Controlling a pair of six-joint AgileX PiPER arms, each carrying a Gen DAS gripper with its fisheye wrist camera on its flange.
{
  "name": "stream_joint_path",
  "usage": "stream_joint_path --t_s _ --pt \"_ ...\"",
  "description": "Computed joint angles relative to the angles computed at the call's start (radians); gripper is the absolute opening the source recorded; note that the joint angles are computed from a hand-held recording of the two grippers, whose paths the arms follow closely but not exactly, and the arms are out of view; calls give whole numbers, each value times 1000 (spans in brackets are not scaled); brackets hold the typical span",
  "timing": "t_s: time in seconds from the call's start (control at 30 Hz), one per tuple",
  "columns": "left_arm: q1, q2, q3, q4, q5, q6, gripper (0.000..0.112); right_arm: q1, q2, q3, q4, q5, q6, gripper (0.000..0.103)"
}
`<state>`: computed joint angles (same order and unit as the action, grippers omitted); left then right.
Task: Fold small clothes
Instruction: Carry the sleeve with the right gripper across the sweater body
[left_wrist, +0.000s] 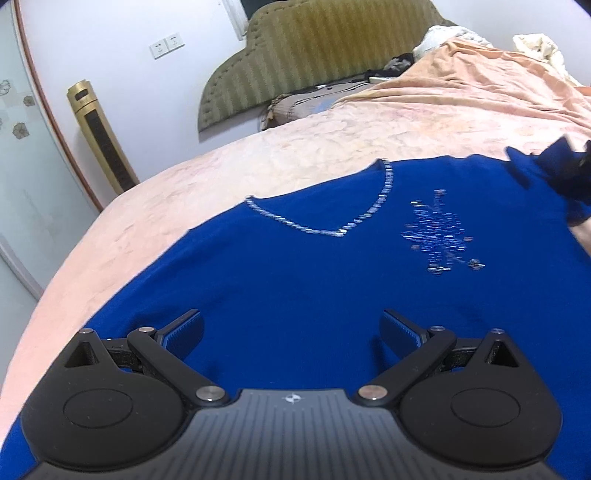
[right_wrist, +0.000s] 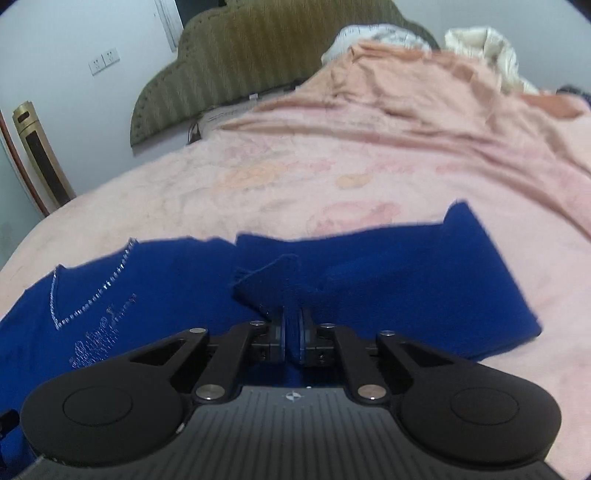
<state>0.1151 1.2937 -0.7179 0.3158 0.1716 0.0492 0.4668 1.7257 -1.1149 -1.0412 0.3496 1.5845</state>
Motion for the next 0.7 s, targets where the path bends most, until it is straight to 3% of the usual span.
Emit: stream_joint_path --t_s 0.13,0.23,0.33,0.47,0.53,0.6,0.63,0.7 --pt "54 30 -39 -88 15 85 102 78 -54 -10 -151 66 152 9" --pt "106 51 -69 -277 46 263 102 111 -57 -42 -184 52 197 6" --pt "154 61 -86 -448 78 436 102 138 -17 -113 -80 54 105 6" --pt "184 62 -84 -468 72 473 102 188 34 -205 18 52 15 4" --pt "210 57 -87 -549 85 567 102 226 61 -258 37 95 -37 5" --pt "240 45 -76 -665 92 696 102 262 64 -276 -50 186 -7 6" --pt "246 41 -74 -688 95 722 102 286 53 -258 -148 262 47 13" --pt "257 38 -68 -753 106 795 102 322 32 -208 -277 394 78 41"
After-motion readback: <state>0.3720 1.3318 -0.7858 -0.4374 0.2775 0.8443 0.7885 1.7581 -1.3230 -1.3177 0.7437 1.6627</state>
